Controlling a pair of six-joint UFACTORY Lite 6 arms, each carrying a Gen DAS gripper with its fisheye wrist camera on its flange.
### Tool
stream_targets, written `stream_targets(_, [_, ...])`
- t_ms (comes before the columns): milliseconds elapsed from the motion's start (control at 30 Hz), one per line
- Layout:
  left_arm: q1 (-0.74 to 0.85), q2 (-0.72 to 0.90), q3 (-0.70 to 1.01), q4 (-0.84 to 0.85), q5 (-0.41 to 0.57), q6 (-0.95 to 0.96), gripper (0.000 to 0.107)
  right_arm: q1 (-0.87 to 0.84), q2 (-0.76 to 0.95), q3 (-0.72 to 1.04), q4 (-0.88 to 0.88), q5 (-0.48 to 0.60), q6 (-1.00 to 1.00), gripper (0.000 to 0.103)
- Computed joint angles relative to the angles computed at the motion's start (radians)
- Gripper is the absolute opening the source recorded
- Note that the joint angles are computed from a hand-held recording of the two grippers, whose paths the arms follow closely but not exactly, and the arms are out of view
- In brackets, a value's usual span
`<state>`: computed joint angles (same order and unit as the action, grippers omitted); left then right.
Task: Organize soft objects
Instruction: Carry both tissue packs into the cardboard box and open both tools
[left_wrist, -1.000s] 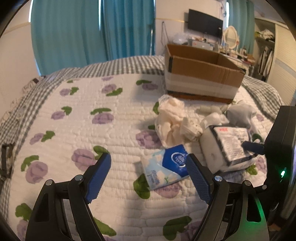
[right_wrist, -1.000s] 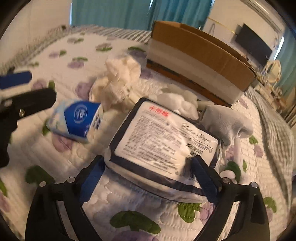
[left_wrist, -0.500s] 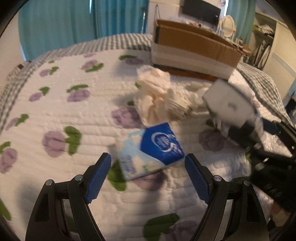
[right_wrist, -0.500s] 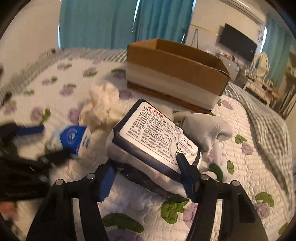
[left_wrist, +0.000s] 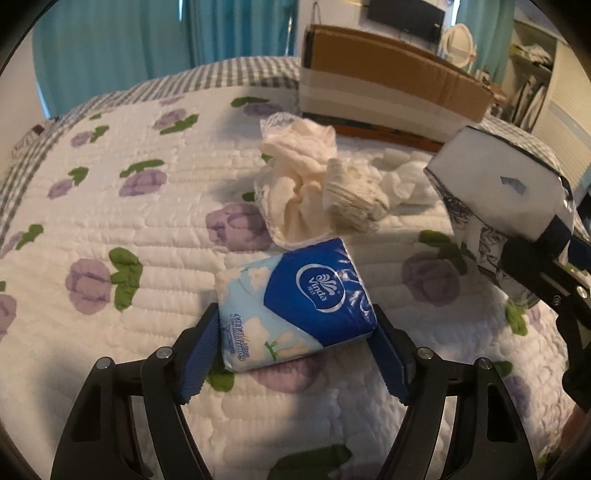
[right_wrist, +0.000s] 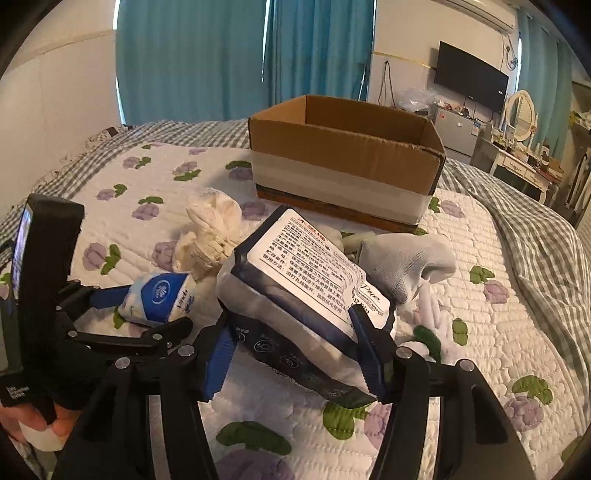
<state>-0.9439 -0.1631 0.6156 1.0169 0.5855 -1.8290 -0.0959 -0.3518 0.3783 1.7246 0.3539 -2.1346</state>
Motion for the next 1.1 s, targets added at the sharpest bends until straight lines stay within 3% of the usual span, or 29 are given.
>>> stream_targets(100, [-0.058,-0.069,0.001,-0.032,0.076,0.009,0.075,-0.030,-0.110,-0.024,-0.187,0.034,0.184,0.059])
stream_targets(233, [-0.177,-0.176,0.026,-0.073,0.232,0.009,0.075,-0.127,-0.273,-0.036,-0.428,0.155,0.411,0.058])
stream_targets(367, [-0.221,-0.214,0.103,-0.088,0.327,0.061,0.075,-0.261,-0.350,0.029,-0.528,0.322,0.506,0.058])
stream_targets(500, [-0.196,-0.184,0.241,-0.084,0.370,0.208,0.075,-0.355,-0.324,0.180,-0.544,0.431,0.526,0.058])
stream_targets(633, [-0.126,-0.104,0.419,-0.062,0.393,0.360,0.075,-0.397,-0.168,0.420,-0.522,0.528,0.551,0.058])
stream_targets(900, [0.151,0.158,0.838,-0.172,0.200,0.683,0.075,-0.199,0.250,0.909,-0.557,0.374,0.648,0.058])
stream_targets(1100, [0.324,0.532,1.243,-0.266,0.121,0.939,0.075,-0.089,0.729,1.400,-0.696,0.320,0.844,0.058])
